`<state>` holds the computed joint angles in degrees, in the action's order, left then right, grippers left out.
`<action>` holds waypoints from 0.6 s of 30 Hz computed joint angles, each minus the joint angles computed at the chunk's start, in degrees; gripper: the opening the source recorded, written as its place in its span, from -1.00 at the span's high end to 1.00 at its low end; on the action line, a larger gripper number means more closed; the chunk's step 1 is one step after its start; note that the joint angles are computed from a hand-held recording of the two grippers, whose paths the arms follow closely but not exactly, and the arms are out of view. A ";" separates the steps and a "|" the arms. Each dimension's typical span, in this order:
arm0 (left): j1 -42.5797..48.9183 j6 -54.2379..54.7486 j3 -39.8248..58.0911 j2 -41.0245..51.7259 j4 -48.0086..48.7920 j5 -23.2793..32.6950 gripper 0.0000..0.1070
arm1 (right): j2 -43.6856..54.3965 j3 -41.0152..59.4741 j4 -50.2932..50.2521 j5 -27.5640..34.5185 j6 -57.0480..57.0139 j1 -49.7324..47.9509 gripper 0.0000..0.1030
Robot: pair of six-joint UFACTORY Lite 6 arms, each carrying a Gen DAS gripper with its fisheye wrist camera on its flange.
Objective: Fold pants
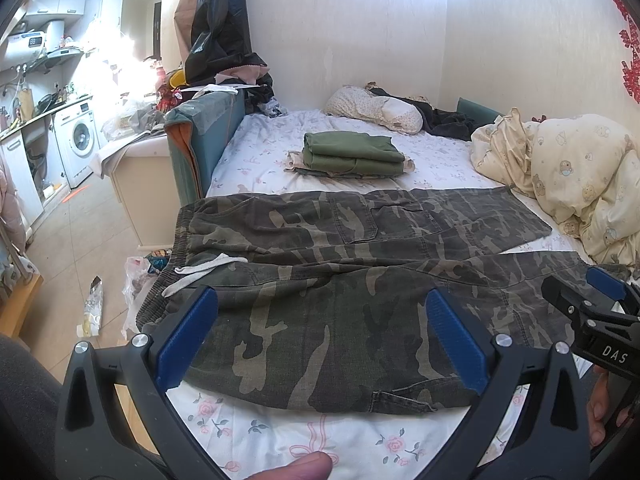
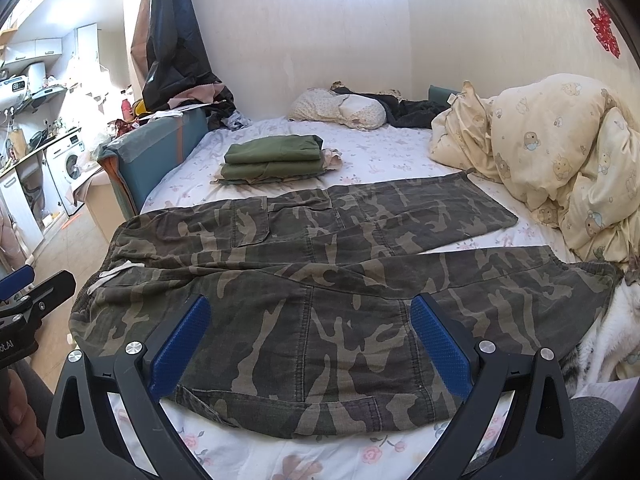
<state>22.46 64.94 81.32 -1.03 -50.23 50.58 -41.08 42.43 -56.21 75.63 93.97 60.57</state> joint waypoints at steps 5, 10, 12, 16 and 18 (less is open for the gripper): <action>0.30 -0.04 0.68 0.37 -0.04 0.40 -0.92 | 0.14 0.07 -0.02 -0.02 0.03 0.06 -0.98; 0.30 -0.03 0.68 0.35 -0.04 0.36 -0.92 | 0.15 0.20 0.06 0.08 -0.11 0.01 -0.98; 0.30 -0.10 0.76 0.41 0.00 0.37 -0.92 | 0.11 0.23 0.10 0.18 -0.11 0.13 -0.98; 0.32 -0.06 0.79 0.40 0.10 0.48 -0.92 | 0.20 0.44 0.12 0.40 -0.12 0.29 -0.98; 0.47 0.02 1.07 0.53 0.00 0.63 -0.92 | 0.23 0.56 0.12 0.61 -0.09 0.51 -0.98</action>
<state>22.94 64.96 82.40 -0.50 -50.24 51.21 -40.85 42.98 -56.08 76.25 93.88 61.07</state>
